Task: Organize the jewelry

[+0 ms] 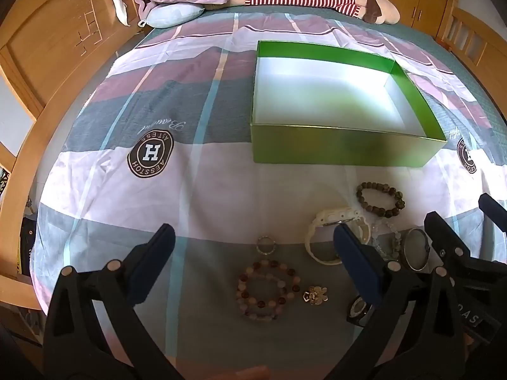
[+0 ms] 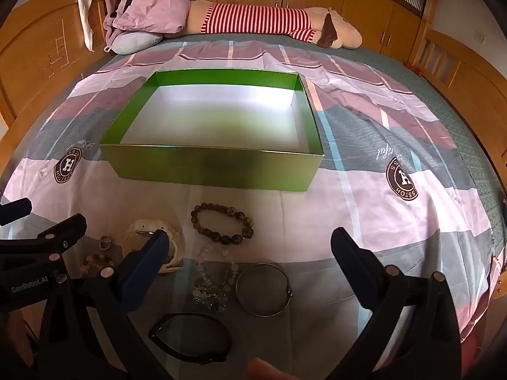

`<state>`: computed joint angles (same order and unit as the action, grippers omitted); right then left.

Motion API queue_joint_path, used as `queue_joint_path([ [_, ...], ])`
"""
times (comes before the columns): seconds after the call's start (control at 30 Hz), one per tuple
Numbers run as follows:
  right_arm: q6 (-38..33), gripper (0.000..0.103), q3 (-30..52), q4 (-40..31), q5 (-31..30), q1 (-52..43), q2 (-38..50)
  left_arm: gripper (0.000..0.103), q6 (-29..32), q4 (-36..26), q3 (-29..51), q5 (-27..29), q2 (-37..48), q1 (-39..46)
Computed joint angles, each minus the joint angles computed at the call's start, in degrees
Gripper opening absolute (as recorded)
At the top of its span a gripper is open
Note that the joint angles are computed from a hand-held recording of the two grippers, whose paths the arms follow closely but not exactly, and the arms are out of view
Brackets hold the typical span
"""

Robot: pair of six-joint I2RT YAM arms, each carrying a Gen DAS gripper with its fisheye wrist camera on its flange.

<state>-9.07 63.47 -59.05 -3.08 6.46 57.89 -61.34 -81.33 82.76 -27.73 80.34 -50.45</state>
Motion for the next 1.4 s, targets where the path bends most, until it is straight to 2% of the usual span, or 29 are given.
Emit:
queue_joint_path([
  [1.4,0.2,0.102,0.0,-0.3,-0.2,0.5,0.1,0.101,-1.8,-0.9,0.7,0.2,1.4,-0.7],
])
